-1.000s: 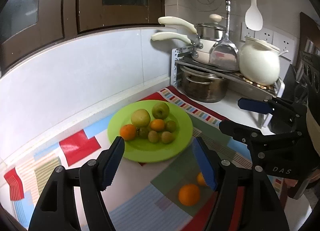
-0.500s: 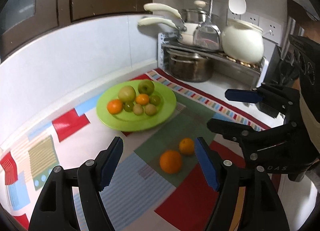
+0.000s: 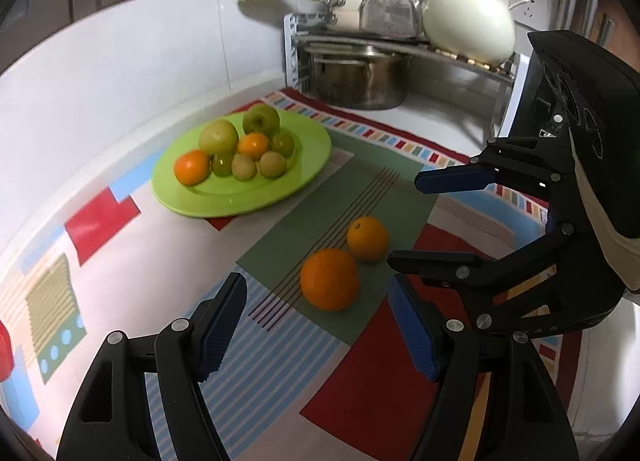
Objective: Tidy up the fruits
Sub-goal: 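Move both open grippers back toward the last two oranges, then grasp a mandarin with the right gripper while the left grasps a large orange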
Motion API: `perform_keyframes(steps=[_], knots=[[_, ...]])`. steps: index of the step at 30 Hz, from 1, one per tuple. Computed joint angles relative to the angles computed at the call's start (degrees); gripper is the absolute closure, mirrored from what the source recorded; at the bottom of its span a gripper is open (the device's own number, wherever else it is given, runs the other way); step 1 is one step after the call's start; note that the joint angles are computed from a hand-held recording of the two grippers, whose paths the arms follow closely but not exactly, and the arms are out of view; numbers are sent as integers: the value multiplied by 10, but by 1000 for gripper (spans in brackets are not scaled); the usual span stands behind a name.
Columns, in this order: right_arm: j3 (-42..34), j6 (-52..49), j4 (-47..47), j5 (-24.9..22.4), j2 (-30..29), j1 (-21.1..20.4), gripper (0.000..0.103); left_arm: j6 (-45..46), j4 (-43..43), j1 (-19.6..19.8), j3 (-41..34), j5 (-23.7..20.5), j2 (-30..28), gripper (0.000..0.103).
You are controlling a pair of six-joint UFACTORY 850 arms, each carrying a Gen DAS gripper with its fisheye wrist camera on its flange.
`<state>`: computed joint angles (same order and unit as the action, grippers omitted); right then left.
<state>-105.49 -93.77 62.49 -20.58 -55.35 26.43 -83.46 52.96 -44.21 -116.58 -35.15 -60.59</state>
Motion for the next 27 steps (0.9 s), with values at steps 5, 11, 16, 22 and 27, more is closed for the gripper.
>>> perform_keyframes(steps=[5,11,16,22,27], knots=[[-51,78,-75,-37,-36,0,45,19,-26,12,-3,32,-8,33],[-112,157,-142,-83,-74,-1,53,47,-85,27,-3,74,-14,44],[-150,199,-173,-110,-97,1,63,48,-107,33,-3,94,-16,55],[-152,222,-177,-114,-98,0,71,30,-111,35,3,104,-14,64],[-114,215,-140,-91,-74,-2,71,11,-110,31,5,88,-10,65]])
